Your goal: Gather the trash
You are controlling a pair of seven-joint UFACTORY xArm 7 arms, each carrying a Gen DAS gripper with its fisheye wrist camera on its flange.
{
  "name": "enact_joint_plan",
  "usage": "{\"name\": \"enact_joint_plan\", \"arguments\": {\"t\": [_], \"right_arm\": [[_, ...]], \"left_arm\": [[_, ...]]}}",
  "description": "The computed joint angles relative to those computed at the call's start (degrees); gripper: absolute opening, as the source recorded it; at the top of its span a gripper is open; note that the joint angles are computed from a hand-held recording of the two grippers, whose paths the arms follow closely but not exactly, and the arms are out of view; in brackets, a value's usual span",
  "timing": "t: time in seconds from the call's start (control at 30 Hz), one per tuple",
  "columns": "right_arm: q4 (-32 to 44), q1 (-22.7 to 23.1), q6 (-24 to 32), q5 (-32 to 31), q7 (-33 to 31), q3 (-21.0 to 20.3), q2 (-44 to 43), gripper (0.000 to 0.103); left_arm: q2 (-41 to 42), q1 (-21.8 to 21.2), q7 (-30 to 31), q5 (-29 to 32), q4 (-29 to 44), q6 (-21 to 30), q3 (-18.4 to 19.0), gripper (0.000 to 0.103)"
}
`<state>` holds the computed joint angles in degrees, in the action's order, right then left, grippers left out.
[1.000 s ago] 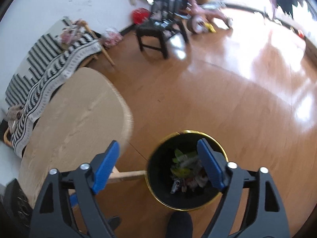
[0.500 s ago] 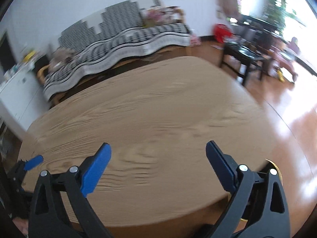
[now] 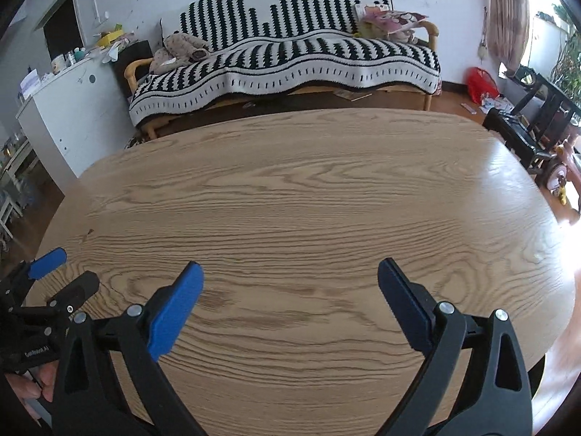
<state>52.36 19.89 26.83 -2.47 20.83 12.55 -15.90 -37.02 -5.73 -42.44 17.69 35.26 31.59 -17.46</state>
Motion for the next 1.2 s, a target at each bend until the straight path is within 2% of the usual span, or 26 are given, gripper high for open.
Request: {"name": "enact_joint_plan", "arguments": {"t": [0.13, 0.47, 1.2], "right_arm": [[-0.1, -0.5, -0.2, -0.8, 1.3, 0.2, 0.3, 0.093], [-2.6, -1.1, 0.1, 1.1, -1.0, -1.5, -2.3, 0.094], [-2.8, -1.4, 0.8, 2.1, -2.5, -1.4, -3.3, 0.094]], "left_arm": [[2.0, 0.3, 0.1, 0.6, 1.1, 0.8, -0.1, 0.095], [1.4, 0.8, -3.4, 2.4, 1.0, 1.7, -1.7, 0.095], [1.7, -0.2, -6.0, 1.1, 0.6, 2.2, 0.1, 0.095]]}}
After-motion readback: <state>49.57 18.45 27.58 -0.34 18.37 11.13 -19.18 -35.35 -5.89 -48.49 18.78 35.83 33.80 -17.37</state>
